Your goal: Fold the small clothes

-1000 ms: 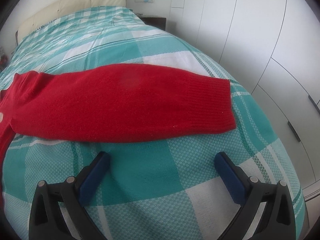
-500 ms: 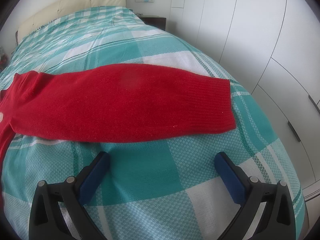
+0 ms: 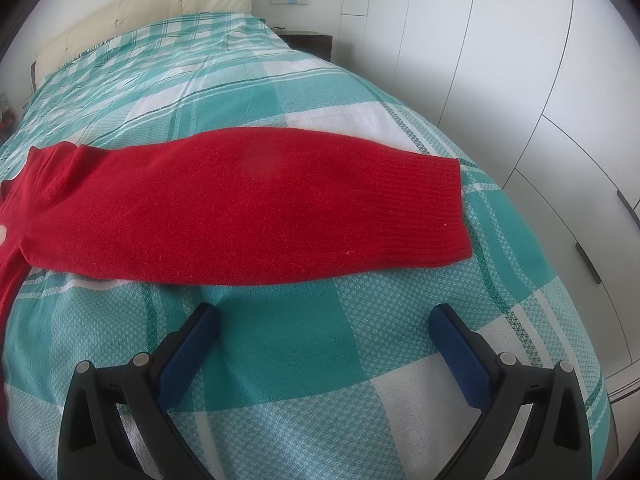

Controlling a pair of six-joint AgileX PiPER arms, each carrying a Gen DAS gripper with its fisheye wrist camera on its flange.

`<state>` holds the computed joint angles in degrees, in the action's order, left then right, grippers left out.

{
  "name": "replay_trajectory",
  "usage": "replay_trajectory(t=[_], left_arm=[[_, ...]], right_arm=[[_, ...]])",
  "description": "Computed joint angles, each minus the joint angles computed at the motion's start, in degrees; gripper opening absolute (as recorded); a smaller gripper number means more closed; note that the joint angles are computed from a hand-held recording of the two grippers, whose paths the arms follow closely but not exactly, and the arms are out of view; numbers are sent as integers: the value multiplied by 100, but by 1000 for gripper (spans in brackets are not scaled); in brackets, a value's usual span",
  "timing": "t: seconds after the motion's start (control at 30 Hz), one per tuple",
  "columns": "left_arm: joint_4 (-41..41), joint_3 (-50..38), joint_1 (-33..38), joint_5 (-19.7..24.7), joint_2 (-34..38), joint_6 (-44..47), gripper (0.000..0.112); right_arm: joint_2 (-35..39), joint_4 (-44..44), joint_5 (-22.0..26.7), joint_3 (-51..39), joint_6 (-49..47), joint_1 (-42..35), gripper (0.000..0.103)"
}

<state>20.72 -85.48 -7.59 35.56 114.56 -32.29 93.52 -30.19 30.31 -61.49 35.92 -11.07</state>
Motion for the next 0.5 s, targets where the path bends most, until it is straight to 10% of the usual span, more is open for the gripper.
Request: replay_trajectory(t=[0.5], left_arm=[[-4,29,18,-60,3,-3,103]], right_arm=[[144,128,90,-175,-98,-12,103]])
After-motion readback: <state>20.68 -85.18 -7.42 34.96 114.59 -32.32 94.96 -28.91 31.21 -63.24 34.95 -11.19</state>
